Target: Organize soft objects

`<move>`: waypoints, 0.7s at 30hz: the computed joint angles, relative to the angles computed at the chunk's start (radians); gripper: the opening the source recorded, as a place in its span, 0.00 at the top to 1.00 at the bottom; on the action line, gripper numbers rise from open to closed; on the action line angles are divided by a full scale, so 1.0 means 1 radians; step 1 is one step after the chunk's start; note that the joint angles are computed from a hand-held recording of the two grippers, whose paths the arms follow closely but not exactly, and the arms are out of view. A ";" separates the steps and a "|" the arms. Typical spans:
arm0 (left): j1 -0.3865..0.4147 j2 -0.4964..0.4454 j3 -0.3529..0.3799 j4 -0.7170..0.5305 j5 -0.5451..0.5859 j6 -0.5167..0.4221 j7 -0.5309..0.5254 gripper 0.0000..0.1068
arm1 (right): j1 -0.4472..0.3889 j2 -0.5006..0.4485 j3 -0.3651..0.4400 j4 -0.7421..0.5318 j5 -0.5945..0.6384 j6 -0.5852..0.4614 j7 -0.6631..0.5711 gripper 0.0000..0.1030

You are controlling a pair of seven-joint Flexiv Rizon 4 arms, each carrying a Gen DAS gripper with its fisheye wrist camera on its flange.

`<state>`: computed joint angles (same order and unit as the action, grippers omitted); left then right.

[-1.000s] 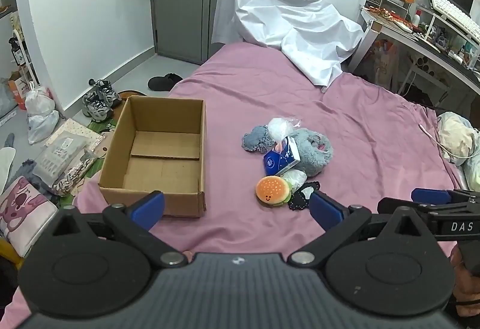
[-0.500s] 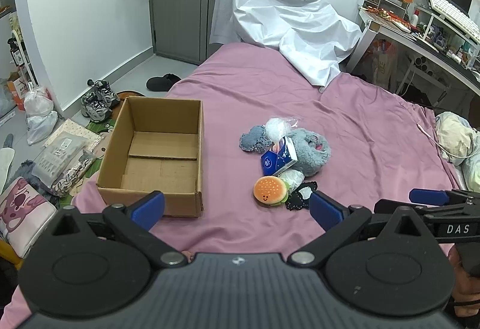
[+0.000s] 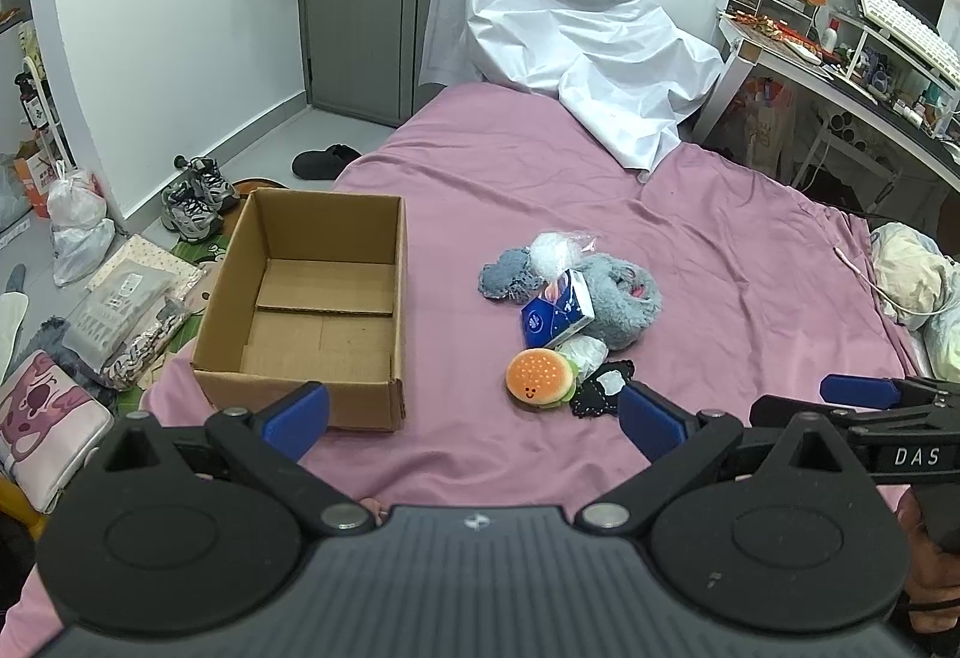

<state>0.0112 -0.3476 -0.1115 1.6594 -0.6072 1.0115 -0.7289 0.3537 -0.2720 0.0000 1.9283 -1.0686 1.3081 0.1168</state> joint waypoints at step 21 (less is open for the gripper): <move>-0.003 0.006 0.000 0.018 -0.001 0.009 -0.001 0.05 | -0.003 0.004 0.001 0.008 0.003 -0.001 0.001 0.00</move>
